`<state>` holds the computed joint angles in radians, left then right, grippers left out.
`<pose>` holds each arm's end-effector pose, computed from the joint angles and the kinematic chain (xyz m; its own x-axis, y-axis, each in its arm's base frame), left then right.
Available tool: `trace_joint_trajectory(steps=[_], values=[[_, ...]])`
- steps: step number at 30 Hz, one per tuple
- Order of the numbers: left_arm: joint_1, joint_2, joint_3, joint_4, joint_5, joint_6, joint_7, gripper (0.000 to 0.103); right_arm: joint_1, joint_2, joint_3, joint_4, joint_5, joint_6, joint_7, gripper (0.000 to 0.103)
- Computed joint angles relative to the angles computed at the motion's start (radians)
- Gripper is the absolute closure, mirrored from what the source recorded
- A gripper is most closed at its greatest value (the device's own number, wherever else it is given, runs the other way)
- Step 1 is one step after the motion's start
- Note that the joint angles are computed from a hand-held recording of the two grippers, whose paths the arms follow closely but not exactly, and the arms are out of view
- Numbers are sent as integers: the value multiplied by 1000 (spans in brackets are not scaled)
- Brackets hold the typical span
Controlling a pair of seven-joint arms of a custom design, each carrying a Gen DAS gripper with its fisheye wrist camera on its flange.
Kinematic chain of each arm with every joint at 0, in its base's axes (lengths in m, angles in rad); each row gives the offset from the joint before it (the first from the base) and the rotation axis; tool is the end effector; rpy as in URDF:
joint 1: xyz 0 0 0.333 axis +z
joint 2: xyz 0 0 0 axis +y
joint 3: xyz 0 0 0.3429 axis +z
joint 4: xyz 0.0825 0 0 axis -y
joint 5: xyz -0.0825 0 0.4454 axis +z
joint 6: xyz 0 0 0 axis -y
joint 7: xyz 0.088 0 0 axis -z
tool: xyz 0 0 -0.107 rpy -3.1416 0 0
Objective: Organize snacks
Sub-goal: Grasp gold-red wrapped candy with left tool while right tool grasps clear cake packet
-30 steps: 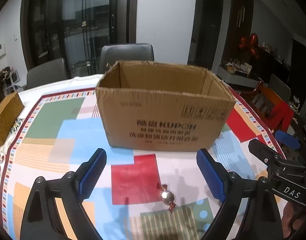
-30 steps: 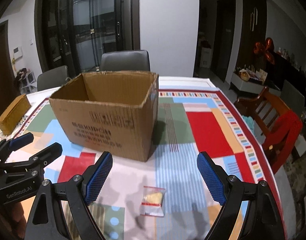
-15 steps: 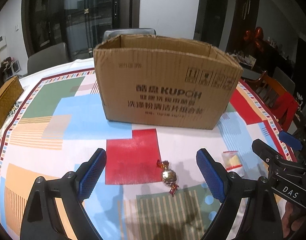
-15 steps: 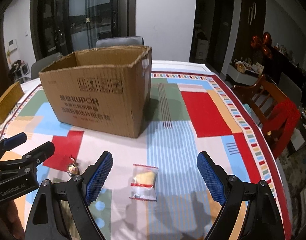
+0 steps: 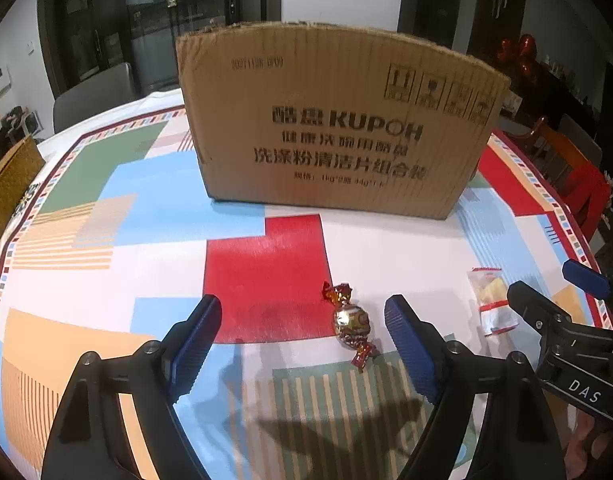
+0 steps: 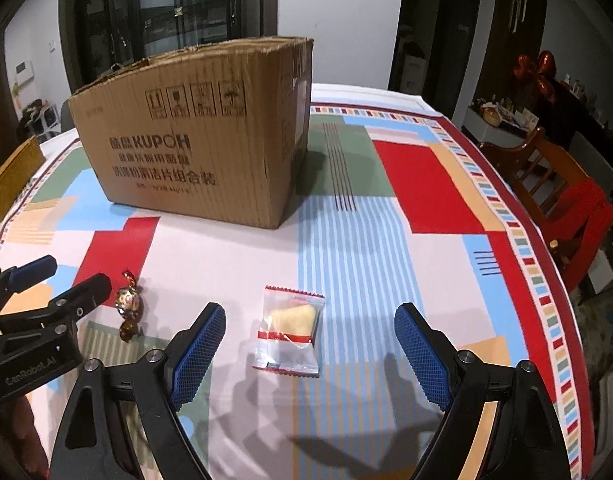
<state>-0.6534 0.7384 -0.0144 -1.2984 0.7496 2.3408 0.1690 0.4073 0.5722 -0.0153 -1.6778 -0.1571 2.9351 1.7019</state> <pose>0.6717 -0.5122 0.3325 0.2712 -0.9619 0.0341 -0.7521 -0.2339 -0.6161 0.7243 0.3124 0.3332 0.3813 -0.9232 0.0475 -0.7029 -0.3229 -0.6338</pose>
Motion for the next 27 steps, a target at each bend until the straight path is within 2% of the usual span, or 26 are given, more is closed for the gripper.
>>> trace_joint_trajectory(steps=[10,20,27], values=[[10,54,-8,58,-61,-21,47,25,-3,34,7,37,9,-51,-1,16],[9,95,-2,108,-100,-6,81,42,-9,63,15,65,20,-82,0,17],[6,126,3,145,-132,-4,108,65,-27,83,34,88,50,-118,-8,32]])
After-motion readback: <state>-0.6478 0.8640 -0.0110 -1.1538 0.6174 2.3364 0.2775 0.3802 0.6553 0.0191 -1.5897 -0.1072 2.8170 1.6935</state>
